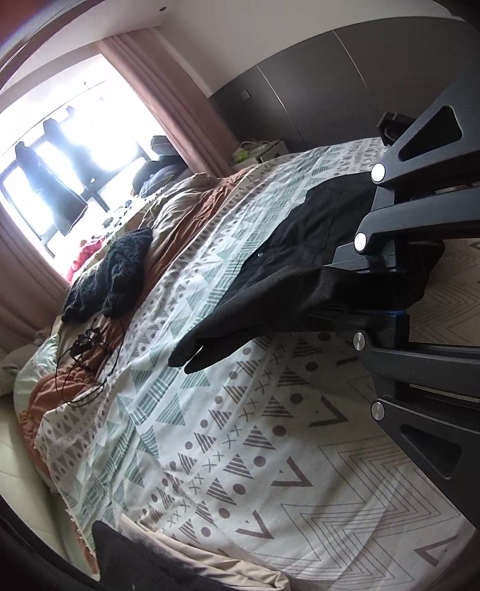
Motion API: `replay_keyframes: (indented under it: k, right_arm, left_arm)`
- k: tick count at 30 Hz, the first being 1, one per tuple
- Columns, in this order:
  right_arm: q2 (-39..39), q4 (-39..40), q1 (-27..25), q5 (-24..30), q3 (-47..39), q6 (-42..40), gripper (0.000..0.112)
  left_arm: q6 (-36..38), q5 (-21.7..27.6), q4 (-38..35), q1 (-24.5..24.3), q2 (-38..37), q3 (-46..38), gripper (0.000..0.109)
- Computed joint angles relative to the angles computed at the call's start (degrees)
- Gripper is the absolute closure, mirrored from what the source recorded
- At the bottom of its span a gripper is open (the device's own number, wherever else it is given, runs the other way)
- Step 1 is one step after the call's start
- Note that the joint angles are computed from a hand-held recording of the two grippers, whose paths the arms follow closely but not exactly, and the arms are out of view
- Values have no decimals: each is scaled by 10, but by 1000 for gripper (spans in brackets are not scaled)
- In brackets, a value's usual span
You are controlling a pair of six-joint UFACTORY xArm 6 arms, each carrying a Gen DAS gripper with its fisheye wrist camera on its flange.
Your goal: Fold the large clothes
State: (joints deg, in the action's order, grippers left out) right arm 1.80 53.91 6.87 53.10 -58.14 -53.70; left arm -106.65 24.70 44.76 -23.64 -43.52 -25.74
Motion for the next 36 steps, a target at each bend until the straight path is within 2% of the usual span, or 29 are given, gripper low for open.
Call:
replay_keyframes:
  k: [4, 9, 10, 16, 21, 26, 31, 36]
  right_arm:
    - [-26, -7, 1, -22, 44, -8, 70]
    - [-45, 13, -16, -12, 72, -24, 71]
    - [-47, 12, -14, -20, 79, -29, 74]
    - [-1, 9, -12, -21, 64, -9, 83]
    - [2, 9, -9, -23, 63, -12, 84]
    - [13, 24, -53, 53, 27, 4, 85]
    - [1, 84, -101, 60, 18, -24, 85]
    - [19, 106, -146, 76, -9, -6, 85]
  left_arm:
    - [16, 12, 2, -10, 23, -35, 97]
    - [35, 28, 0, -23, 51, -70, 97]
    - [38, 28, -2, -23, 55, -74, 97]
    - [63, 28, -6, -38, 102, -112, 97]
    - [80, 21, -3, -51, 140, -158, 97]
    - [112, 26, 0, -67, 184, -225, 97]
    - [164, 29, -24, -80, 242, -297, 97]
    - [214, 28, -51, -92, 314, -373, 97]
